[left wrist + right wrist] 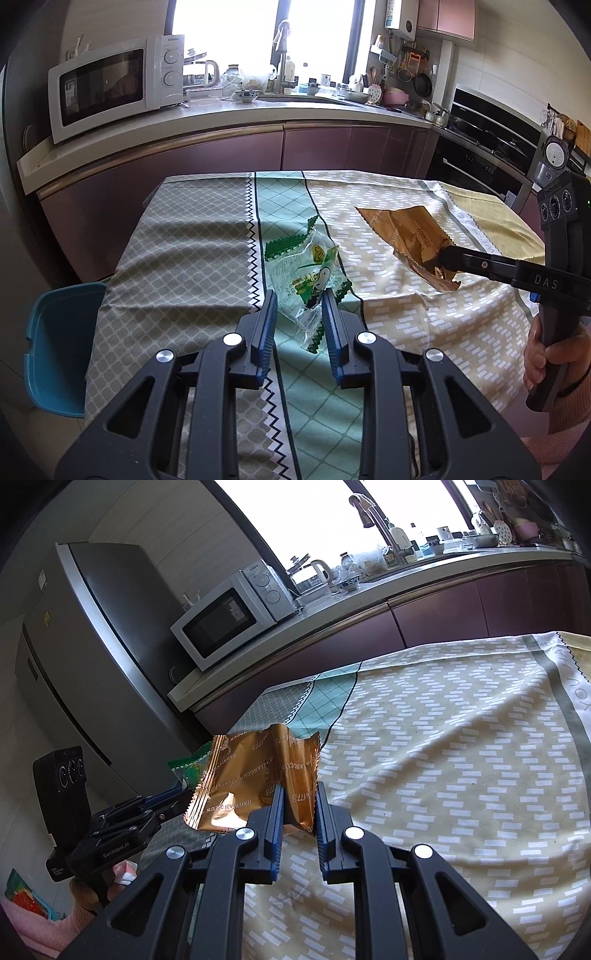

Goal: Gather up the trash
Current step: 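Lift the candy wrapper and gold bag with both grippers and carry them to the teal bin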

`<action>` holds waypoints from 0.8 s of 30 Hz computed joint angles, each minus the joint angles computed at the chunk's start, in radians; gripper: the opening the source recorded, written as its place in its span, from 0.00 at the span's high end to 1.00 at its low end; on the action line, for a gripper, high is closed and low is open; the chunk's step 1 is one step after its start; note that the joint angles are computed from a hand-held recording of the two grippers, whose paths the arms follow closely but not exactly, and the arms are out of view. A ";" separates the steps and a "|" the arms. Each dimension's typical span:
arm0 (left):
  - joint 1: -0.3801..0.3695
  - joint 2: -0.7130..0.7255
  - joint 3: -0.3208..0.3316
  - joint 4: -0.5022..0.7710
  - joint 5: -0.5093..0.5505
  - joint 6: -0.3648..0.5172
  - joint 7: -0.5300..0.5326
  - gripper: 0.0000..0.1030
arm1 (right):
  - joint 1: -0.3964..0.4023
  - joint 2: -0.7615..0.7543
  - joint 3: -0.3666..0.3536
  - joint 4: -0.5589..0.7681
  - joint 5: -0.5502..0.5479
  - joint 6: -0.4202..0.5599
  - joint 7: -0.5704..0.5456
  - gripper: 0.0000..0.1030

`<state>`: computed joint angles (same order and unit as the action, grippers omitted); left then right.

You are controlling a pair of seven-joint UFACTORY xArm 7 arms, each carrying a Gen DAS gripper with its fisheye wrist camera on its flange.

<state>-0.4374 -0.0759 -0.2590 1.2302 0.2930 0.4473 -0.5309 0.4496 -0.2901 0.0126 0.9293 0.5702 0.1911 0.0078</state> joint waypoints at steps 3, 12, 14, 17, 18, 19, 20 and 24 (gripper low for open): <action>0.008 -0.022 0.000 -0.021 0.019 -0.004 -0.019 0.76 | 0.010 0.013 0.004 0.009 0.003 -0.004 -0.008 0.86; 0.040 -0.077 -0.008 -0.075 0.026 -0.014 -0.041 0.76 | 0.022 0.048 0.019 0.047 0.030 -0.001 -0.036 0.86; 0.048 -0.085 -0.009 -0.082 0.024 -0.015 -0.043 0.76 | 0.021 0.067 0.021 0.068 0.035 0.003 -0.042 0.86; 0.059 -0.097 -0.010 -0.092 0.021 -0.016 -0.046 0.76 | 0.016 0.080 0.034 0.081 0.040 0.003 -0.047 0.86; 0.063 -0.100 -0.011 -0.093 0.021 -0.015 -0.048 0.76 | 0.017 0.084 0.035 0.087 0.048 0.004 -0.055 0.86; 0.066 -0.102 -0.012 -0.095 0.020 -0.014 -0.049 0.76 | 0.017 0.088 0.037 0.091 0.052 0.005 -0.060 0.86; 0.069 -0.108 -0.012 -0.099 0.019 -0.013 -0.049 0.76 | 0.015 0.090 0.041 0.094 0.055 0.005 -0.061 0.86; 0.082 -0.126 -0.014 -0.115 0.015 -0.013 -0.053 0.76 | 0.012 0.110 0.055 0.117 0.064 0.008 -0.071 0.86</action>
<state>-0.3559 -0.2018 -0.2728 1.1153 0.3078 0.4342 -0.5836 0.4614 -0.1805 0.0680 1.0460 0.6342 0.1995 -0.0629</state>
